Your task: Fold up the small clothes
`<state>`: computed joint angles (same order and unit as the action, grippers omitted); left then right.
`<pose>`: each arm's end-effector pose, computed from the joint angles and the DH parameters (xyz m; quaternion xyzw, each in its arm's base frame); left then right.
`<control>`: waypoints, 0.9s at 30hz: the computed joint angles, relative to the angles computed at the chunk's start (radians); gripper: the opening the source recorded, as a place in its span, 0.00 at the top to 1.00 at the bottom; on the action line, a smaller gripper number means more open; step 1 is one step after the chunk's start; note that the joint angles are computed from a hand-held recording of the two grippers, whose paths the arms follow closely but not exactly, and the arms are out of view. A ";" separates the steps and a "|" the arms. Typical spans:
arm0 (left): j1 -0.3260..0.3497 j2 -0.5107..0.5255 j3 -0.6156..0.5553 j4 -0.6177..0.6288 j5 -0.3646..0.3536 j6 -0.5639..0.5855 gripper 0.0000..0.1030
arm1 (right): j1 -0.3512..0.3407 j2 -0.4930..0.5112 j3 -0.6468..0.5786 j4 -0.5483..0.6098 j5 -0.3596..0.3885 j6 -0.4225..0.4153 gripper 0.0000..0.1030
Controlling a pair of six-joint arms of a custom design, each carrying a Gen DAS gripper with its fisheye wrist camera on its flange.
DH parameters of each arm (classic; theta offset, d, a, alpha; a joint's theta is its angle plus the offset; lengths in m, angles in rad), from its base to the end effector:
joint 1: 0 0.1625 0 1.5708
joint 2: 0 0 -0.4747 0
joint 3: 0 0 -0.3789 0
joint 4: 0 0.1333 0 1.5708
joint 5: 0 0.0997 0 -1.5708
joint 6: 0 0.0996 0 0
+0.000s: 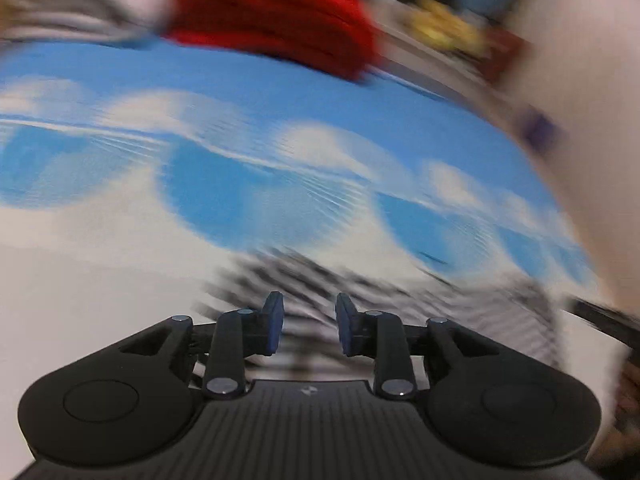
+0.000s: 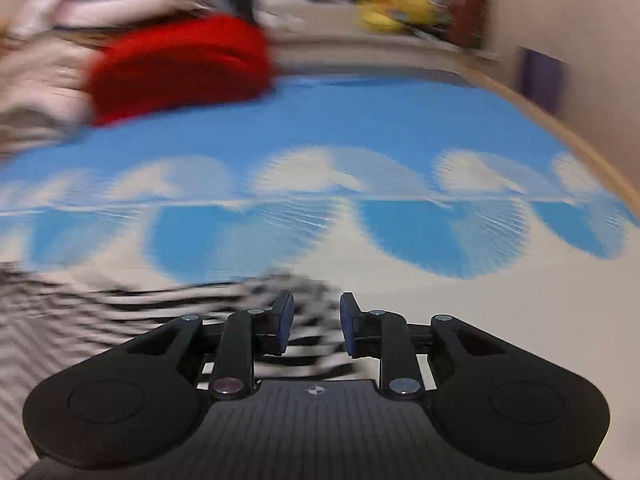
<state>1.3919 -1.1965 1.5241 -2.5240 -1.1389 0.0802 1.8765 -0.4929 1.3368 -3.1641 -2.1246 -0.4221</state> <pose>0.0537 -0.6866 0.4675 0.0547 0.9301 -0.3103 0.1888 0.3181 -0.7392 0.1099 0.2251 -0.8722 0.3367 0.2745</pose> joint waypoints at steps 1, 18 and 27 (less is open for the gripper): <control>0.011 0.006 -0.024 0.105 -0.077 0.005 0.63 | -0.008 -0.031 0.037 0.058 0.076 0.019 0.57; -0.020 -0.019 0.051 0.420 0.127 0.142 0.52 | -0.028 -0.160 0.188 0.427 -0.058 0.144 0.55; 0.012 -0.067 0.066 0.467 0.125 0.002 0.59 | -0.047 -0.205 0.256 0.508 -0.124 0.203 0.39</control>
<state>1.4037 -1.2637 1.5903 -2.0574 -1.0136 0.0821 1.8296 -0.6982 1.5927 -2.6559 -2.2483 -0.2192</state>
